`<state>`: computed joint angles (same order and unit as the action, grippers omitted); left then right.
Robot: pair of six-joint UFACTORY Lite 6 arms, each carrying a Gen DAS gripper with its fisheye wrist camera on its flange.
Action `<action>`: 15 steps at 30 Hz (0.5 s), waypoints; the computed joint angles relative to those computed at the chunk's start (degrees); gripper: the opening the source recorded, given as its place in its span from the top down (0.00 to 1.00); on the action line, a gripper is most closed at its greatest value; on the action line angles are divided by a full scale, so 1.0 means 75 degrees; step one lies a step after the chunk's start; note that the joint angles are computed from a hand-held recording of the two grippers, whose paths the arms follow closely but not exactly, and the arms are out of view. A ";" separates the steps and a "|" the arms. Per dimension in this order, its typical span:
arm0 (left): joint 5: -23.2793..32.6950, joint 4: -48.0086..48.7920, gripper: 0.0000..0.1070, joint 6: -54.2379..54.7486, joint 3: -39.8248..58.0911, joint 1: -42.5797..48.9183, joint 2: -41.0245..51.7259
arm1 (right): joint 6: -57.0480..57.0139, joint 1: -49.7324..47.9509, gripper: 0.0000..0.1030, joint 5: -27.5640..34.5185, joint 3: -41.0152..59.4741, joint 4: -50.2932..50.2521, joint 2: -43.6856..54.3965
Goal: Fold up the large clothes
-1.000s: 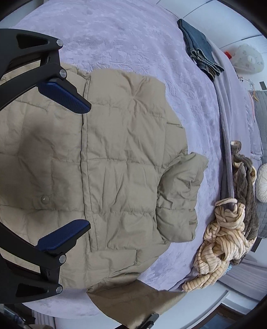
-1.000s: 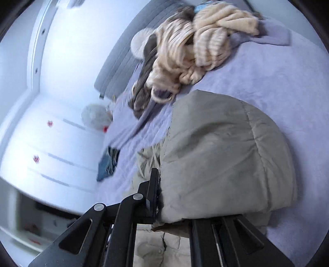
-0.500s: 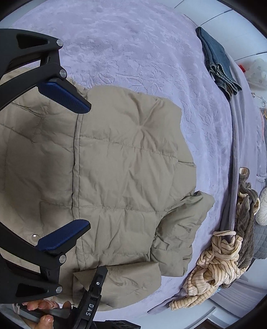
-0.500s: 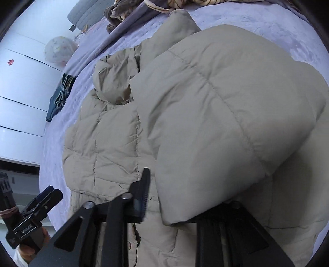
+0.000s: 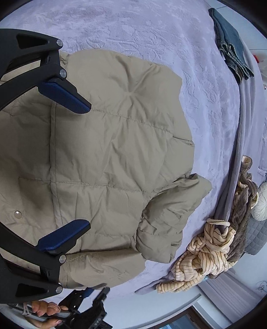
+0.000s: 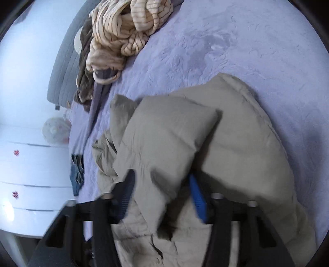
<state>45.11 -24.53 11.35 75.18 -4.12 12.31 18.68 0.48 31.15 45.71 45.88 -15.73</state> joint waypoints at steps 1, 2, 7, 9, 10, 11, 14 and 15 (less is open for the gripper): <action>0.0098 -0.0295 0.04 0.0228 0.0079 0.0145 0.0085 | -0.0414 -0.0007 0.92 -0.0062 0.0263 0.0258 0.0331; 0.0207 -0.0632 0.04 0.0506 0.0120 0.0303 0.0136 | -0.0595 0.0105 0.92 -0.0103 0.0573 0.0197 0.0544; 0.1061 -0.2437 0.04 0.1903 0.0308 0.1278 0.0469 | 0.0189 0.2147 0.92 0.0364 0.3699 -0.2166 0.2554; 0.1459 -0.3019 0.04 0.2225 0.0423 0.1623 0.0674 | 0.0119 0.2948 0.91 0.0641 0.4705 -0.2442 0.3383; 0.1627 -0.3251 0.04 0.2325 0.0485 0.1743 0.0771 | 0.0112 0.3298 0.90 0.0760 0.5034 -0.2502 0.3697; 0.1767 -0.3449 0.04 0.2411 0.0544 0.1828 0.0866 | 0.0160 0.3586 0.89 0.0844 0.5293 -0.2596 0.3990; 0.2136 -0.3982 0.04 0.2652 0.0681 0.1918 0.1141 | 0.0249 0.4275 0.55 0.1449 0.6003 -0.2701 0.4839; 0.2239 -0.4124 0.04 0.2694 0.0740 0.1901 0.1252 | 0.0242 0.4389 0.48 0.1541 0.5954 -0.2606 0.4885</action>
<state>61.90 -55.46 31.55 80.73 10.14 21.70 20.50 33.40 42.71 90.37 26.33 20.90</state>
